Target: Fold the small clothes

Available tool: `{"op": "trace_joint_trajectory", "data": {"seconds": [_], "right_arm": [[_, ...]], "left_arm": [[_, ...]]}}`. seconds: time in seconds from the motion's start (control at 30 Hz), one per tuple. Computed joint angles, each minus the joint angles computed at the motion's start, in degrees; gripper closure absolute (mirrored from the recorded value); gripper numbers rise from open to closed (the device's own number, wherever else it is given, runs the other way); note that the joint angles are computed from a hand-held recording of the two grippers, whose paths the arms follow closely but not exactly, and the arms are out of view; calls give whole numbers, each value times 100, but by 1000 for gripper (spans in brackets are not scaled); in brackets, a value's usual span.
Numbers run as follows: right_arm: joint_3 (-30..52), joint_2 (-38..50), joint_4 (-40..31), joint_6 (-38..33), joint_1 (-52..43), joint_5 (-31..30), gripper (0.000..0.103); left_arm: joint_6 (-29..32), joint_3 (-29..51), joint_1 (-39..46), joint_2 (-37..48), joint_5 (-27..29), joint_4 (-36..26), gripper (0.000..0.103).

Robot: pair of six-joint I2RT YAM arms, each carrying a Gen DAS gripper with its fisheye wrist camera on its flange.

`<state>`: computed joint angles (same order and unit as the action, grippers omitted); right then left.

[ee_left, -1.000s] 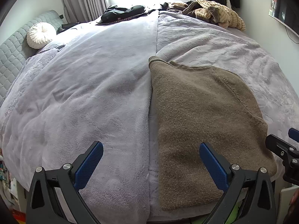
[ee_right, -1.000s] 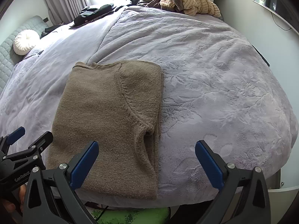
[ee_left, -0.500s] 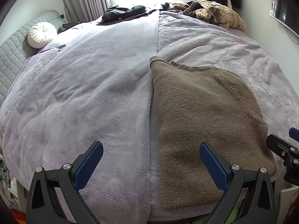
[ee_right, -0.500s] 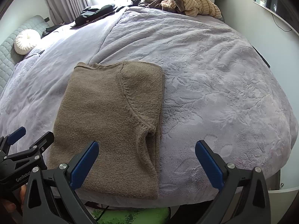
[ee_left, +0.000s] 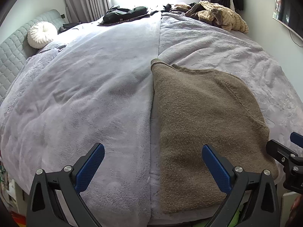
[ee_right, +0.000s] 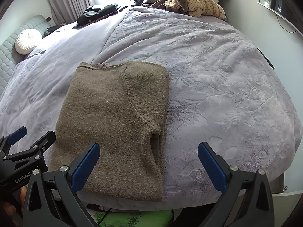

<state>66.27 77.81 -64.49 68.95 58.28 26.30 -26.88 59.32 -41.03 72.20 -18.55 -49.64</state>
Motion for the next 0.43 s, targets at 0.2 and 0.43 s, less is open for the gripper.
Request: {"op": "trace_joint_trajectory", "data": {"seconds": [0.2,0.43], "right_arm": [[-11,24,35,8,5,-23,0],[-91,-20,97,-51,-45,-46,0]], "left_arm": [[54,-122,-48,-151,-58,195,0],[80,-57,-47,-86,-65,162,0]]}}
